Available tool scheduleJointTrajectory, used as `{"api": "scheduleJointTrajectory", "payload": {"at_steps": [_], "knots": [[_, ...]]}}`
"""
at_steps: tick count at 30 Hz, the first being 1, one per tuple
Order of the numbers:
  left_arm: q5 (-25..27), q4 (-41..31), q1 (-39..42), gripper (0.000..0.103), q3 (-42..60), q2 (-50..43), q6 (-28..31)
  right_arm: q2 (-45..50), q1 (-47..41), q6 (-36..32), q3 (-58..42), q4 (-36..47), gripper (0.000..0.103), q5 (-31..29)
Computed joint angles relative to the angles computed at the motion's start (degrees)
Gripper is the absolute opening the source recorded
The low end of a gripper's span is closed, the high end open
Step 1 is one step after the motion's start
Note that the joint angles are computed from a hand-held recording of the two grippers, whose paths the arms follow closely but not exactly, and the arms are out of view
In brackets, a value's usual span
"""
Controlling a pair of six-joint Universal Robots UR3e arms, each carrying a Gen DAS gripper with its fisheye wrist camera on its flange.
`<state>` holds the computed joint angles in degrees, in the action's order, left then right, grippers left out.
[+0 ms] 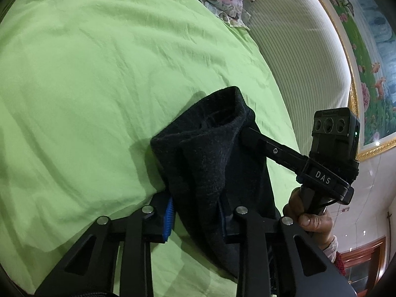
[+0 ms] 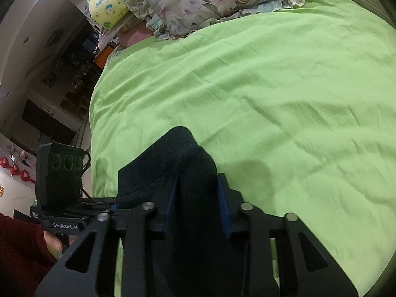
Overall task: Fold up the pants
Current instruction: 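Grasp the cuff end of the pants bundle with the left gripper while the right grasps beside it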
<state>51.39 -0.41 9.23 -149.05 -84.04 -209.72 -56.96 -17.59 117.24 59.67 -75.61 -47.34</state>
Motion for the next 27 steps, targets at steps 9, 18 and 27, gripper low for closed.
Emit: {"api": "scheduleJointTrajectory", "payload": {"at_steps": [9,18,27], "knots": [[2.8,-4.0,-3.5,0.022,3.7,3.2,-1.6,-5.4,-3.1,-3.2,3.6,2.2,0.022,2.4],[5.6,-8.8,-8.1,0.019,9.0,7.3,-3.2,-12.5,-8.8,-7.8,7.1,8.6,0.021,5.8],[13.2,-12.7,-21.0,0.018,19.4,8.7,-4.8,-19.9,-22.3,-22.3,5.6,28.1,0.020,8.0]]}}
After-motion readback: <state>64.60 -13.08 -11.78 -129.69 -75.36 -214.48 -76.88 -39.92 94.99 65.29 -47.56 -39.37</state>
